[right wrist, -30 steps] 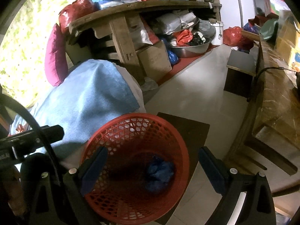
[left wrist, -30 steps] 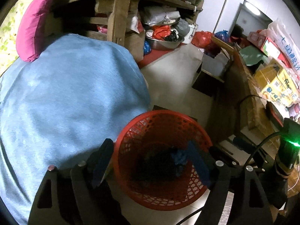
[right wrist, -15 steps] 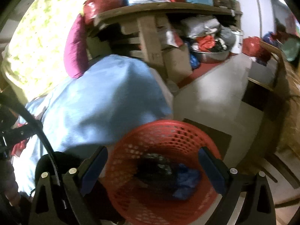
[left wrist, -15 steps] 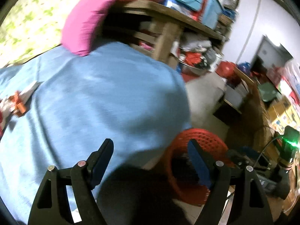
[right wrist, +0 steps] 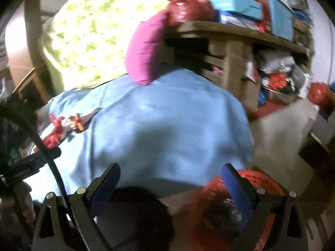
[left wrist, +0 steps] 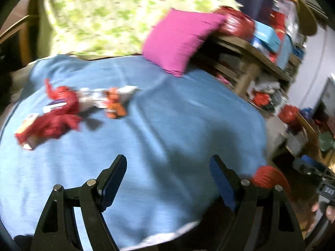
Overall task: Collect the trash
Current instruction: 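Move both grippers back from the basket toward the trash on the blanket, then grasp the white-and-orange paper box with the left gripper while the right gripper grasps the red ribbon bow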
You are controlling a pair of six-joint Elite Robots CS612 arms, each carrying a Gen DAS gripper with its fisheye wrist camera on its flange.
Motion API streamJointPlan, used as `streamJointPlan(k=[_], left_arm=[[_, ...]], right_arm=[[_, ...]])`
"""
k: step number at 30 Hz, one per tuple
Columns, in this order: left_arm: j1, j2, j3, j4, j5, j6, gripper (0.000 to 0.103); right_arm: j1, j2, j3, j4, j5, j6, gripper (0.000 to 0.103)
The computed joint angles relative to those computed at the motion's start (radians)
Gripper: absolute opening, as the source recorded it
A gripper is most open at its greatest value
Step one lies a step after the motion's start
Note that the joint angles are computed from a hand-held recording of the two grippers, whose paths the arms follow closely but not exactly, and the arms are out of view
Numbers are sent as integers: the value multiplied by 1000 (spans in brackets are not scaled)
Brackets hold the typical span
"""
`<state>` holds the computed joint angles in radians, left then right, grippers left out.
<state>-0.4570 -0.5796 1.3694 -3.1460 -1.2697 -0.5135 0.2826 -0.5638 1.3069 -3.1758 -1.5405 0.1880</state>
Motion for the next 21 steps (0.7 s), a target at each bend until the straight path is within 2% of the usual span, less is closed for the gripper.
streamJointPlan(k=[5, 8, 12, 15, 21], left_arm=[[51, -29, 60, -21, 85, -72, 81], [87, -46, 93, -18, 171, -135, 81], [134, -58, 127, 13, 203, -183, 82], [164, -53, 144, 29, 194, -169, 83], [205, -20, 116, 53, 100, -72, 83]], right_arm=[[32, 25, -67, 36, 37, -54, 99], [45, 40, -102, 55, 60, -79, 99], [58, 56, -133, 83, 80, -97, 99], [63, 68, -154, 106, 89, -101, 99], [73, 92, -206, 161, 101, -122, 99]])
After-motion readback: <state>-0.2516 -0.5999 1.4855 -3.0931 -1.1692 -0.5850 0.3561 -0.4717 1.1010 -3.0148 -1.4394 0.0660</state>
